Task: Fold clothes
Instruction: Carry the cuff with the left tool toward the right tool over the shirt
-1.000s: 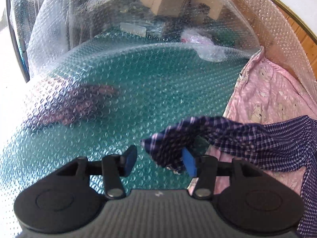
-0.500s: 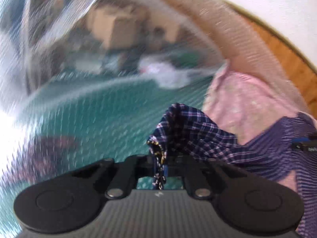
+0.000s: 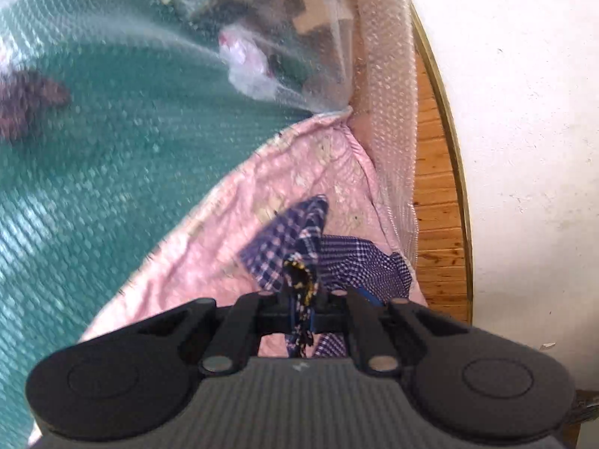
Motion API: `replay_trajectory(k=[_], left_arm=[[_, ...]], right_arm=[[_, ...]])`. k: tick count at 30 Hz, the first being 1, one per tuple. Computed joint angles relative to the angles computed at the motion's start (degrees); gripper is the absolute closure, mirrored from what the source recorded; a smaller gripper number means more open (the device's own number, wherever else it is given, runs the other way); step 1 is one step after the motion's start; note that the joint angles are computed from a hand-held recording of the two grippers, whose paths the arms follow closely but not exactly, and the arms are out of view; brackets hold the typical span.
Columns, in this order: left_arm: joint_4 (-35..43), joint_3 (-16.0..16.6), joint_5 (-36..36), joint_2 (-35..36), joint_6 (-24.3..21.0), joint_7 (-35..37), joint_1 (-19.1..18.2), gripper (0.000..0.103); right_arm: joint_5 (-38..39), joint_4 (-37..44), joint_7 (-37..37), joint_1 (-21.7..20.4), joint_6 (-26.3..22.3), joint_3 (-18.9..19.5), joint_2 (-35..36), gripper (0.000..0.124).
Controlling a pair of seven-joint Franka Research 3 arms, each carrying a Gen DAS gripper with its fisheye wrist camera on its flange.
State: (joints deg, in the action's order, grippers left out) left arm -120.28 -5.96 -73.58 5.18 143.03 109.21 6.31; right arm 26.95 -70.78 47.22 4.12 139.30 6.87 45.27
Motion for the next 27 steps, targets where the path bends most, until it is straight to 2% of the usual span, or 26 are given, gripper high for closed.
replay_trajectory(k=[5,6,8,9,11,15,17,18,19,24,27], left_arm=[[5.6,-5.9,-11.5,1.1,6.6,10.3,-7.4,0.096],[8.6,-7.1,-10.3,2.7,5.9,11.8,-9.3,0.096],[14.5,-9.3,-1.6,6.9,5.5,12.0,-13.4,0.093],[17.5,-10.0,5.9,10.1,5.8,8.9,-15.7,0.089],[20.4,-9.6,19.1,15.5,6.9,-1.5,-19.6,0.09],[19.4,-11.9,22.5,20.0,4.7,-5.8,-18.5,0.087],[16.0,-13.2,22.8,19.1,7.2,-5.6,-17.5,0.08],[14.4,-13.6,23.3,18.5,9.0,-6.0,-17.3,0.071],[13.4,-14.1,24.0,18.1,9.9,-6.6,-17.0,0.065],[9.8,-16.1,27.8,16.3,11.9,-10.7,-15.1,0.059],[7.6,-15.4,33.2,14.6,12.0,-15.4,-15.4,0.058]], right_arm=[[16.1,-5.2,0.7,-9.4,-7.0,5.6,-4.7,0.06],[20.3,-6.9,0.8,-11.0,-7.7,6.2,-5.9,0.055],[28.4,-12.4,-1.0,-14.5,-8.0,6.9,-9.3,0.045],[31.5,-15.0,-1.6,-15.7,-7.7,6.5,-10.7,0.04],[34.8,-19.3,0.6,-17.3,-8.8,4.3,-12.6,0.04],[38.8,-25.5,5.8,-19.1,-12.1,-0.2,-13.5,0.04],[42.3,-28.5,4.5,-20.3,-13.6,-0.8,-14.5,0.04],[43.8,-29.9,3.6,-20.8,-14.6,-1.1,-15.0,0.039],[44.8,-31.3,1.6,-20.9,-15.2,-1.4,-15.8,0.039],[44.6,-36.8,-9.2,-18.3,-14.7,-3.6,-19.8,0.035],[46.2,-40.3,-16.7,-16.7,-8.7,-4.7,-22.3,0.035]])
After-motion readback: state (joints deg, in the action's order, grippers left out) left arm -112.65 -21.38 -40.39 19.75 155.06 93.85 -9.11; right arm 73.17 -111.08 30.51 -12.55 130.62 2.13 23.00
